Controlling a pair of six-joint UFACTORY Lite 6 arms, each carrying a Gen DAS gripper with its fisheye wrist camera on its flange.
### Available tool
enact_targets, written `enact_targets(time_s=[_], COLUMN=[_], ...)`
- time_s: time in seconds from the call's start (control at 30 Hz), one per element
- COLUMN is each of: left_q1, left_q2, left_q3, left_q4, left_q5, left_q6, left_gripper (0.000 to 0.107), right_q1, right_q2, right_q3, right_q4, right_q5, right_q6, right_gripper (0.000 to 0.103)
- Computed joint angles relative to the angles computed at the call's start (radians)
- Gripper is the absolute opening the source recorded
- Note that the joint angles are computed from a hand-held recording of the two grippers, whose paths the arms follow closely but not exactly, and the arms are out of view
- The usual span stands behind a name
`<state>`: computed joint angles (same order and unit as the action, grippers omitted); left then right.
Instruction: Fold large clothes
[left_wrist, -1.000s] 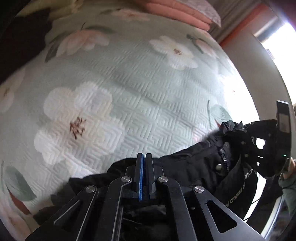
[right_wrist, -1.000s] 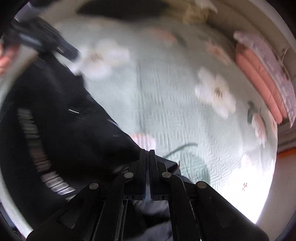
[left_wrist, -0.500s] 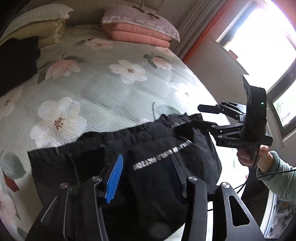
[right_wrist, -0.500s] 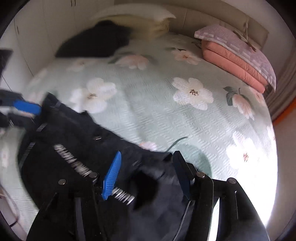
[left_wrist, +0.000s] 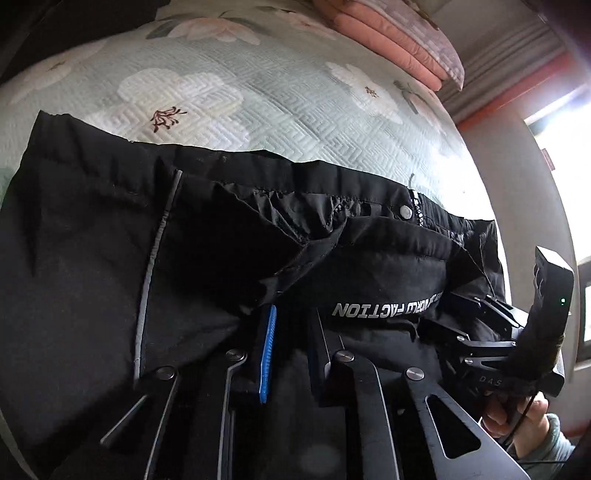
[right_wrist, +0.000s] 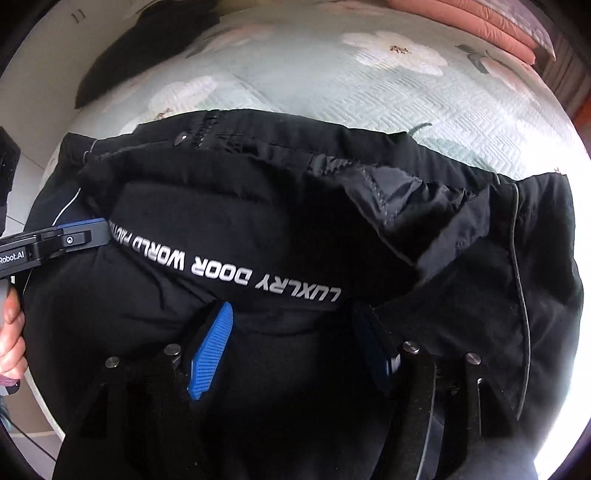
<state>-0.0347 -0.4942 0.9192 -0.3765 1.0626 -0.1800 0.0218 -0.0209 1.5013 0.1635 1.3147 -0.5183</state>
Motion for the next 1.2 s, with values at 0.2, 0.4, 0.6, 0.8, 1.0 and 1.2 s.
enact_targets(time_s=[0.2,0.4,0.6,0.8,1.0,1.2], left_q1=[0.042,0.115,0.275,0.336,0.755,0.97], left_q2=[0.027,0.115,0.107,0.037,-0.212,-0.513], left_q3=[0.176,0.118,0.005,0.057,0.148,-0.156], left_q4=[-0.002,-0.011,-0.156,-0.088,-0.13,-0.037], left_q5=[0.089,0.015,-0.01,0.104,0.567,0.66], left_q6=[0.04,0.11,0.278,0.249,0.534,0.665], left_gripper=[0.018,0.027,0.014,0.015,0.055,0.063], right_q1=[-0.089,-0.063,-0.081,-0.231,-0.51,-0.513], right_q2=[0.238,0.448,0.441,0.478,0.24,-0.037], right_q3=[0.547,0.557,0.453,0.7,0.621,0.059], right_q4=[0.094,-0.03,0.013,0.094,0.125,-0.007], right_q5=[0.244,0.196,0.108,0.264,0.417,0.219], right_q6=[0.021,0.096,0.118,0.001,-0.284,-0.346], right_gripper=[0.062,0.065,0.067,0.068,0.074,0.075])
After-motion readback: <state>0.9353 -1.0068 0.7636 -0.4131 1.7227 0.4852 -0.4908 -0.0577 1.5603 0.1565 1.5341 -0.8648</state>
